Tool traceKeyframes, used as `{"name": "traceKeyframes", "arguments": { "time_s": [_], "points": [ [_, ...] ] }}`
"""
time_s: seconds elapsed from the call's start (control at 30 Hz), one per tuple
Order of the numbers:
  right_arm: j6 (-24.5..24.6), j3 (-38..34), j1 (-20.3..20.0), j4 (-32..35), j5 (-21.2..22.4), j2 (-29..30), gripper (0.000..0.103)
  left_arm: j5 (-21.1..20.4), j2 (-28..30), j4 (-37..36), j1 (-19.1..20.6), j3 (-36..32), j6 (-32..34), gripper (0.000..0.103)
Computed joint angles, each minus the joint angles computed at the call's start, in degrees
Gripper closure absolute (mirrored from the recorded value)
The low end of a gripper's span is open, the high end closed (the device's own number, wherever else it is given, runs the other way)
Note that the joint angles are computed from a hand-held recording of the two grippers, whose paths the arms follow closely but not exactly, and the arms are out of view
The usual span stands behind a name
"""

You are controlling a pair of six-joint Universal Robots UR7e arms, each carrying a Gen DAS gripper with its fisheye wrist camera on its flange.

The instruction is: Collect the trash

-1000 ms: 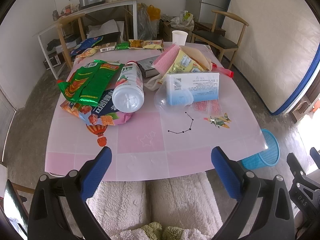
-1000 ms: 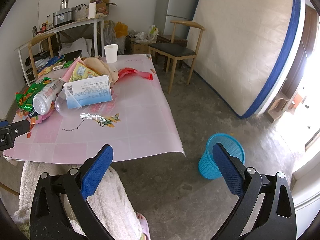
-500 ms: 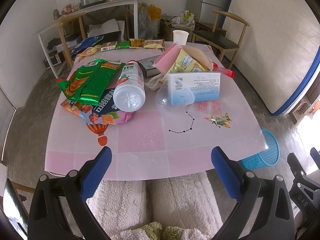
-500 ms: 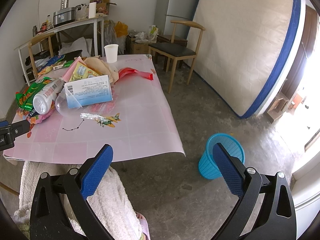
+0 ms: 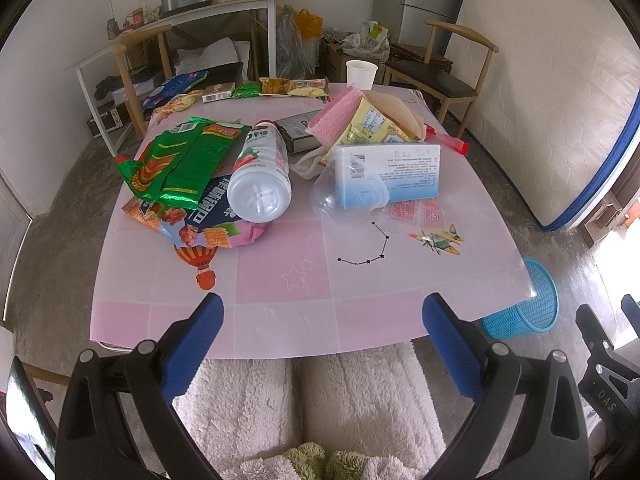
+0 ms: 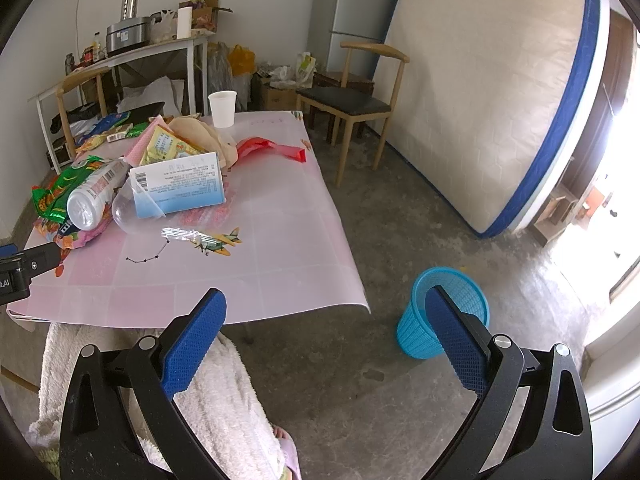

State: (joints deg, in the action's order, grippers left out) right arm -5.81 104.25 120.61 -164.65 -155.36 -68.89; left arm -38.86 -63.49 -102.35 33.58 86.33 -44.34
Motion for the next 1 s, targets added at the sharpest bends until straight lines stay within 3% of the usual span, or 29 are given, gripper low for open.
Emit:
{"name": "traceKeyframes", "arguments": {
  "time_s": [0.37, 0.67, 0.87, 1.0],
  "points": [
    [0.47, -1.28, 0.89, 1.12, 0.69, 0.38, 0.007, 0.98, -1.44, 0.86, -0.48, 1.53, -1.57, 0.006],
    [-3.52, -1.97, 3.06, -3.04, 0.65, 1.65, 0.007, 1.36, -4.4, 0.95, -0.68, 3.15, -3.17, 0.006],
    [-4.36, -2.63, 4.54, -3.82, 2.98, 3.3, 0.007, 2.34, -8.98, -4.07, -0.7, 7.73, -1.56, 0.006],
    [-5.48, -3.67, 5.03, -4.48, 6.52, 4.56, 0.007, 2.17, -12.76, -12.9, -0.27, 12.19, 2.09, 0.006]
  ]
}}
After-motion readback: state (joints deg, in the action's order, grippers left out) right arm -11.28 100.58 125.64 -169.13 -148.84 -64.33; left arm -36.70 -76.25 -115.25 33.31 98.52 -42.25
